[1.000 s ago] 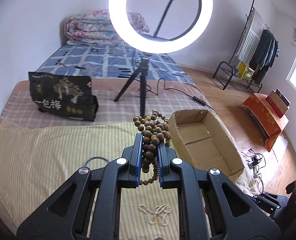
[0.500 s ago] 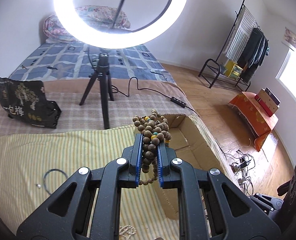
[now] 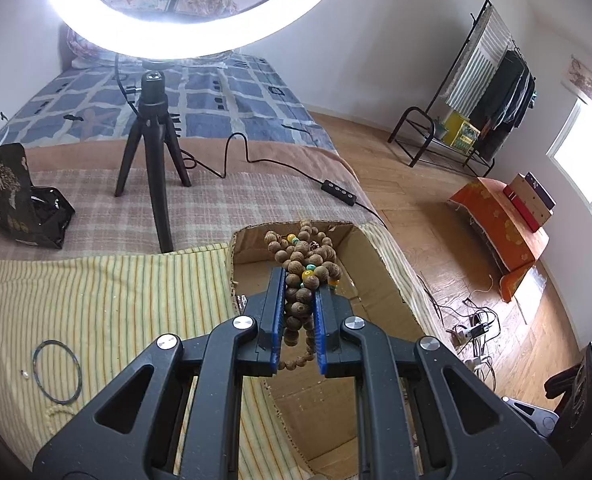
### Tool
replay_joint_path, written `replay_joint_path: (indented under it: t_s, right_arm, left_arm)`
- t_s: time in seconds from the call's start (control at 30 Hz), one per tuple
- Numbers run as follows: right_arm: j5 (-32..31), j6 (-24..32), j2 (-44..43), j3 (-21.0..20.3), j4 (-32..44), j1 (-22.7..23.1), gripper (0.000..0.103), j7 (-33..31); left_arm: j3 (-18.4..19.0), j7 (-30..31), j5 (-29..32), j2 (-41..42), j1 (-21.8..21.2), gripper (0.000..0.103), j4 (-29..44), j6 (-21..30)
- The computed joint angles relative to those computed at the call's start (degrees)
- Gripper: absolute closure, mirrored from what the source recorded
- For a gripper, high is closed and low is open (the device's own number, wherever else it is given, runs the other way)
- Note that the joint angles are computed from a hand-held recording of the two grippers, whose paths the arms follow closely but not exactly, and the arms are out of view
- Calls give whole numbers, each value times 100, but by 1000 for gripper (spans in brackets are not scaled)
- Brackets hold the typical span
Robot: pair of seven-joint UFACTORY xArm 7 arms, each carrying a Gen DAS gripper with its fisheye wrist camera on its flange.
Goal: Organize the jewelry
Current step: 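Carry the beads with the left tool while the right tool carries the watch into the box, open both, then move the left tool to the cream bead bracelet while the right tool moves to the pearl necklace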
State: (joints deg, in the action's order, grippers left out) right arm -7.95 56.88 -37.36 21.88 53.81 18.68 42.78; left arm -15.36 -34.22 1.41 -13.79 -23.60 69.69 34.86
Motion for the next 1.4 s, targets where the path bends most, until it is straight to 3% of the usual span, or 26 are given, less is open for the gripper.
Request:
replay_joint_path:
  t_s: [0.27, 0.3, 0.33, 0.37, 0.43, 0.5, 0.97, 1.4]
  right_arm:
    - [36, -136, -5, -94, -113, 11, 86, -42]
    - [36, -159, -25, -90, -120, 12, 76, -41]
    - [23, -182, -36, -74, -123, 5, 66, -37]
    - [-18, -175, -37, -34, -109, -20, 61, -19]
    - [-102, -142, -37, 40, -78, -62, 38, 17]
    - [-140, -156, -26, 69, -66, -64, 27, 25]
    - [-322, 26, 56, 235, 140, -40, 25, 132]
    - [-543, 252, 122, 550, 530, -28, 25, 291]
  left_arm:
    - [-25, -29, 46, 247, -68, 91, 119, -60]
    - [-46, -100, 138, 259, -46, 82, 132, -36]
    - [-43, -128, 154, 262, -48, 61, 136, -26]
    - [-26, -122, 113, 245, -66, 53, 106, -88]
    - [-66, -231, 258, 211, -34, 46, 82, -128]
    - [-77, -246, 336, 197, -34, 46, 116, -60]
    - [-53, 161, 366, -303, 7, 46, -59, 275]
    - [25, 736, 439, -1223, 351, 46, -535, 746]
